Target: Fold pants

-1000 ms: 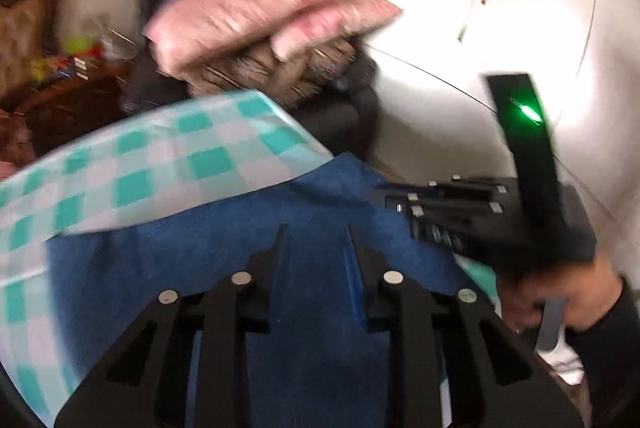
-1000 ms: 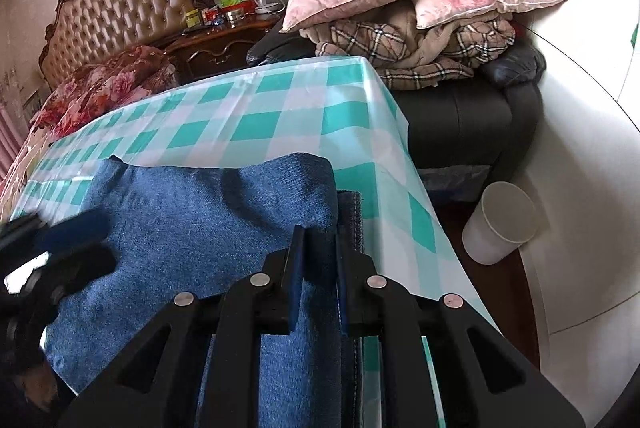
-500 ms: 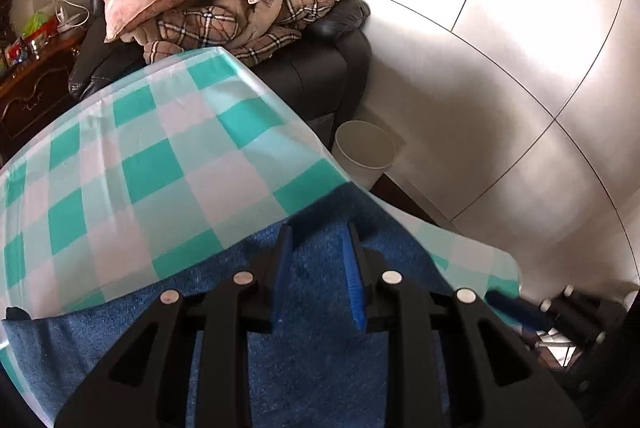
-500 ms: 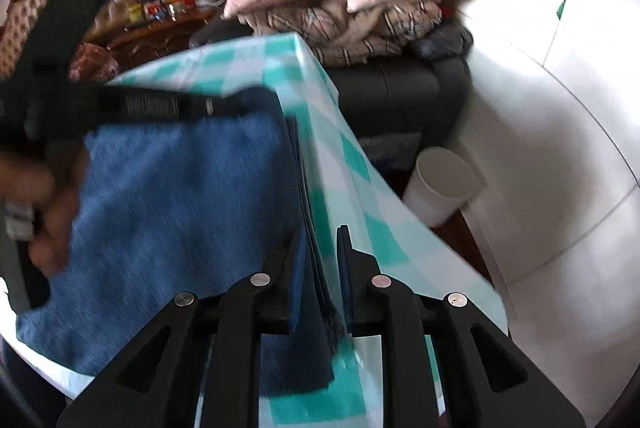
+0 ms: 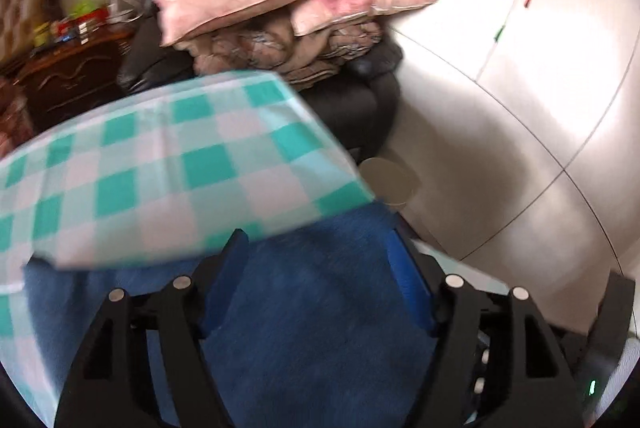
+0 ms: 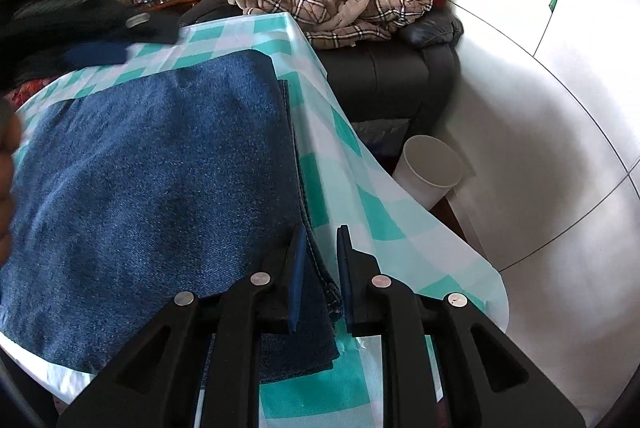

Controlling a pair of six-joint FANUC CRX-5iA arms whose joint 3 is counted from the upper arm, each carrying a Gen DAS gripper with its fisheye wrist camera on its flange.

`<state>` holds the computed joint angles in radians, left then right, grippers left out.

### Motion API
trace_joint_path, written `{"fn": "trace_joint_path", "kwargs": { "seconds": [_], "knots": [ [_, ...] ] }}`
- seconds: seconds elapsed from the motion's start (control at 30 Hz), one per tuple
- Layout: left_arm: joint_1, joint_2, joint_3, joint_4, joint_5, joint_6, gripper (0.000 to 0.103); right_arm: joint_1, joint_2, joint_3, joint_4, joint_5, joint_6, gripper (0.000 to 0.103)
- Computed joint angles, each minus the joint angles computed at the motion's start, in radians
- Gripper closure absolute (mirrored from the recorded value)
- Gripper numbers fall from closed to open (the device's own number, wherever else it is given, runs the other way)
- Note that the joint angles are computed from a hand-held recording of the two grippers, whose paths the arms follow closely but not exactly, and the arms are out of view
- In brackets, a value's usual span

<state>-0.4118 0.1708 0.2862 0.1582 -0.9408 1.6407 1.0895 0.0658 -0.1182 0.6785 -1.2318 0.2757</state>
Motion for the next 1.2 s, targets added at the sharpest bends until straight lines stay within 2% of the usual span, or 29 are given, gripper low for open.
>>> {"fn": "trace_joint_path", "kwargs": {
  "seconds": [0.07, 0.13, 0.17, 0.2, 0.23, 0.33, 0.37, 0.4, 0.47, 0.53, 0.67, 0.73, 0.77, 0.87, 0.93, 1.0, 1.1, 1.2],
  "knots": [
    [-0.021, -0.023, 0.016, -0.139, -0.062, 0.129, 0.025, 0.0, 0.004, 0.001, 0.005, -0.004, -0.002, 0.088],
    [-0.043, -0.052, 0.009, -0.257, -0.122, 0.241, 0.014, 0.003, 0.003, 0.0, 0.005, -0.005, -0.007, 0.088],
    [-0.05, -0.08, -0.018, -0.302, -0.125, 0.278, 0.012, 0.004, 0.002, 0.0, 0.005, -0.006, -0.008, 0.088],
    [-0.051, -0.116, -0.063, -0.323, -0.09, 0.294, 0.006, 0.007, 0.003, 0.0, 0.007, -0.01, -0.009, 0.088],
    [-0.047, -0.145, -0.097, -0.328, -0.074, 0.293, 0.002, 0.007, 0.005, 0.002, 0.008, -0.014, -0.009, 0.088],
    [0.003, -0.198, -0.192, -0.215, -0.035, 0.179, 0.002, 0.011, 0.012, 0.008, 0.012, -0.027, -0.007, 0.088],
    [0.013, -0.211, -0.212, -0.199, -0.038, 0.176, 0.002, 0.011, 0.014, 0.009, 0.012, -0.03, -0.006, 0.088],
    [0.013, -0.221, -0.219, -0.215, -0.061, 0.201, 0.002, 0.012, 0.015, 0.011, 0.012, -0.033, -0.006, 0.087],
    [0.024, -0.218, -0.227, -0.199, -0.126, 0.179, 0.002, 0.014, 0.02, 0.015, 0.015, -0.042, -0.007, 0.084],
    [0.033, -0.252, -0.27, -0.196, -0.112, 0.175, 0.006, 0.017, 0.028, 0.022, 0.02, -0.058, -0.004, 0.083],
    [-0.004, -0.294, -0.267, -0.304, -0.137, 0.207, 0.009, 0.022, 0.039, 0.034, 0.021, -0.086, -0.011, 0.08],
    [0.001, -0.318, -0.285, -0.306, -0.147, 0.198, 0.022, 0.024, 0.044, 0.037, 0.024, -0.099, -0.017, 0.077],
    [0.005, -0.329, -0.294, -0.306, -0.152, 0.2, 0.024, 0.025, 0.047, 0.039, 0.027, -0.108, -0.018, 0.076],
    [0.029, -0.37, -0.334, -0.287, -0.169, 0.199, 0.033, 0.029, 0.056, 0.048, 0.032, -0.142, -0.031, 0.066],
    [0.045, -0.402, -0.365, -0.273, -0.174, 0.19, 0.035, 0.032, 0.062, 0.057, 0.044, -0.183, -0.056, 0.048],
    [0.055, -0.427, -0.386, -0.265, -0.174, 0.18, 0.038, 0.041, 0.053, 0.057, 0.056, -0.211, -0.102, 0.042],
    [0.07, -0.468, -0.415, -0.25, -0.175, 0.173, 0.052, 0.069, 0.042, 0.059, 0.079, -0.23, -0.141, 0.033],
    [0.088, -0.502, -0.44, -0.213, -0.162, 0.15, 0.052, 0.106, 0.05, 0.079, 0.107, -0.247, -0.144, 0.027]
  ]
}}
